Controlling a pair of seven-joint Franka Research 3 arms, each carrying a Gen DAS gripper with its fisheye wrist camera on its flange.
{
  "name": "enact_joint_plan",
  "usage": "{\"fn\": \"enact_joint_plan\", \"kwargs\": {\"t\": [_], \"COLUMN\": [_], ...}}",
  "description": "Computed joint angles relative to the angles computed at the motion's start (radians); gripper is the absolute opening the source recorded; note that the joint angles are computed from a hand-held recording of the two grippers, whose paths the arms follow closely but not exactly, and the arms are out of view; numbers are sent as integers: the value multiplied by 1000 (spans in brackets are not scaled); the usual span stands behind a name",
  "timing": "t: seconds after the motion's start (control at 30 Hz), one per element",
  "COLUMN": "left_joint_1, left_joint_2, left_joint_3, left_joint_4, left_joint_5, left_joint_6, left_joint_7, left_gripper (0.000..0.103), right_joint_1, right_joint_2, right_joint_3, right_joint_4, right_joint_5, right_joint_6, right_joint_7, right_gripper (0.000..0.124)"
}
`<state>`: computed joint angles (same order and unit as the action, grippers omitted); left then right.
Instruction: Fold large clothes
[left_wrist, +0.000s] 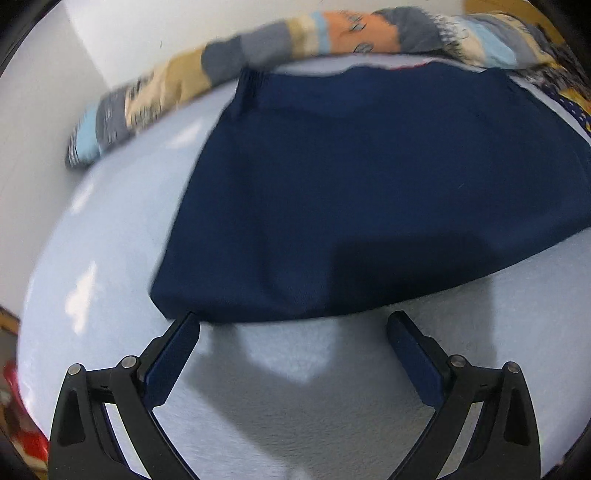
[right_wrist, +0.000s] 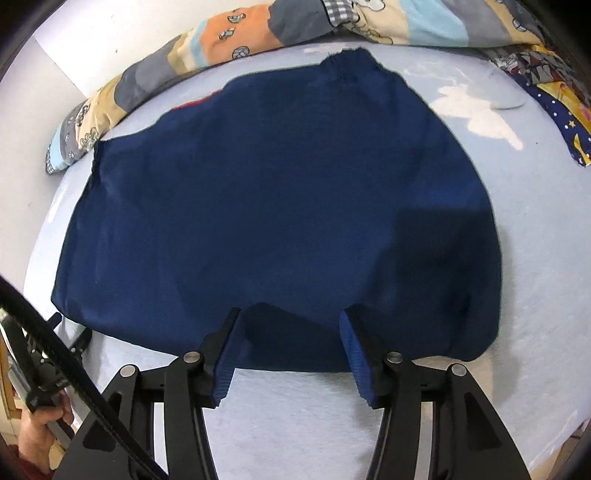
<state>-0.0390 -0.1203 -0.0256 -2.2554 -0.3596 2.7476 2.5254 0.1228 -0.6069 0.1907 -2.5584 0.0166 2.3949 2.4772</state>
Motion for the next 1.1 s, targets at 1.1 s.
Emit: {"fn": "enact_joint_plan", "kwargs": {"t": [1.1], "left_joint_1": [8], "left_joint_2": [63], "left_joint_3": [9], "left_joint_4": [111], "left_joint_5": [-47], "left_joint_6": [-118], "left_joint_7": [-146], "left_gripper": [102], "right_joint_1": [-60], "right_joint_2": [-96], "right_joint_3": [-31], "right_joint_4": [-68], "right_joint_5": [19], "right_joint_6": [-41], "right_joint_7": [58], "right_gripper": [65]}}
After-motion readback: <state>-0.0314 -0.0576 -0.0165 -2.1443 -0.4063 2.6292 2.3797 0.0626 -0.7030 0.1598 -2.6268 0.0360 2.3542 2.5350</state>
